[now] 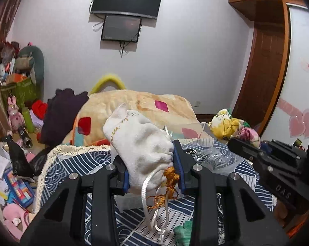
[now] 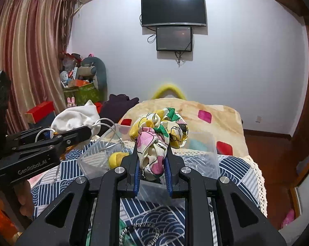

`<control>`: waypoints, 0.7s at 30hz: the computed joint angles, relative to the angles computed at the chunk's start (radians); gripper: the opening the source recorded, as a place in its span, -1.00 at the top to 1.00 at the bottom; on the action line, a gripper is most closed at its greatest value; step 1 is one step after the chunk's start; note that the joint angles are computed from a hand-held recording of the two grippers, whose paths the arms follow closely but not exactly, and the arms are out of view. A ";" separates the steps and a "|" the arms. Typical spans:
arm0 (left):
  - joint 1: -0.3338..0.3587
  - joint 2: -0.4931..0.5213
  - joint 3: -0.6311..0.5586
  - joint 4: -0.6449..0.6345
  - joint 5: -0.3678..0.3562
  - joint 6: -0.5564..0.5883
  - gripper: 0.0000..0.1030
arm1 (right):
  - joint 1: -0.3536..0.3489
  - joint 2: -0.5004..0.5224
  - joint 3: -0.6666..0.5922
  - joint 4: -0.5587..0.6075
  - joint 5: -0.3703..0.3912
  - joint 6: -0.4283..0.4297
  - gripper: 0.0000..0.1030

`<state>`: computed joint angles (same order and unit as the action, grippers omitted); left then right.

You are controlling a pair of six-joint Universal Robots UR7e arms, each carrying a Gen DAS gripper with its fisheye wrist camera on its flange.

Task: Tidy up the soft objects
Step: 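Place the white pouch and floral scrunchie into the clear box and release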

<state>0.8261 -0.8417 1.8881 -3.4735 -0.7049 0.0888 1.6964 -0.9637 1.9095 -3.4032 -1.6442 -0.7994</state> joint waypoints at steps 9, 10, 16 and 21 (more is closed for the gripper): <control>0.071 0.016 -0.083 0.184 -0.085 -0.106 0.32 | 0.001 0.046 -0.065 0.101 -0.040 0.018 0.66; 0.079 0.019 -0.092 0.199 -0.099 -0.114 0.32 | -0.001 0.048 -0.070 0.109 -0.043 0.021 0.66; 0.106 0.046 -0.138 0.251 -0.117 -0.131 0.32 | -0.010 0.068 -0.107 0.187 -0.072 0.048 0.66; 0.119 0.058 -0.150 0.277 -0.114 -0.146 0.32 | -0.014 0.081 -0.129 0.224 -0.091 0.058 0.66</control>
